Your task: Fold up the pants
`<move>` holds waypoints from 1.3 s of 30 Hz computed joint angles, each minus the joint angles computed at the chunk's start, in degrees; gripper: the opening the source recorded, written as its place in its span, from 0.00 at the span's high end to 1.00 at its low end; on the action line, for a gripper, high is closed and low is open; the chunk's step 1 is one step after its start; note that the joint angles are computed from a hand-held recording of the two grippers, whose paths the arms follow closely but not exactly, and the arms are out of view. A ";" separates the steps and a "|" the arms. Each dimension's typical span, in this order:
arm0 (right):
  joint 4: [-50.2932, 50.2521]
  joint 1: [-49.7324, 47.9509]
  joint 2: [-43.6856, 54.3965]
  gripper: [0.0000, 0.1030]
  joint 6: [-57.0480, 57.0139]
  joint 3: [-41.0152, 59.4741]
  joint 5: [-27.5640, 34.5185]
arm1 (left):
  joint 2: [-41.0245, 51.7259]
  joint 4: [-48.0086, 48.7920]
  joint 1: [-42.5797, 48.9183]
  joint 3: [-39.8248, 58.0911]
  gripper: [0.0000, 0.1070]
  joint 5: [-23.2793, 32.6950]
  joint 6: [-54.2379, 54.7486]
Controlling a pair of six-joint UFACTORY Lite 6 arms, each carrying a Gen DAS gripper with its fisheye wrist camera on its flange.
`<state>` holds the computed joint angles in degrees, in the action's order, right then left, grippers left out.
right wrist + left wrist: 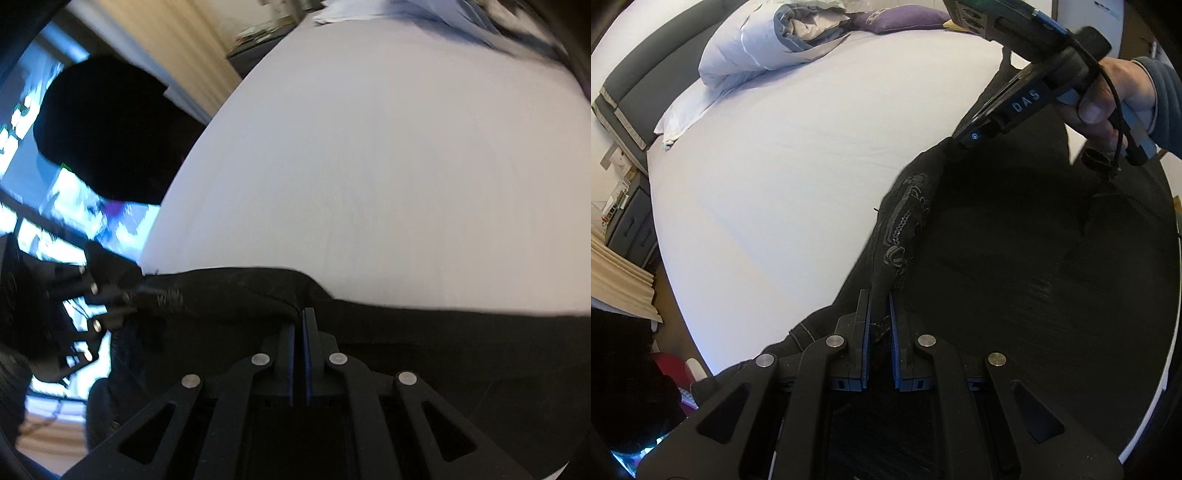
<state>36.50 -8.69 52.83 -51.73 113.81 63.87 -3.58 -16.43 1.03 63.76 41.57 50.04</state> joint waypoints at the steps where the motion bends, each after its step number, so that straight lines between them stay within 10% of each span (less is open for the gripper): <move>1: 1.05 -1.08 -1.14 0.95 -0.19 -1.85 0.39 | -1.72 0.26 -0.74 -2.26 0.93 -0.58 -0.67; 16: -1.07 -17.29 -28.85 0.95 -19.38 -43.01 0.71 | -22.44 5.48 -8.36 -20.81 0.93 1.38 -10.38; 39: -14.82 -40.22 -80.65 0.95 -54.82 -76.41 0.27 | -28.63 11.86 -19.57 -26.92 0.93 2.68 -14.77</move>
<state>21.68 -48.92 -27.82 -106.55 37.40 64.14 -32.20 -4.57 -18.54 36.84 44.25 35.28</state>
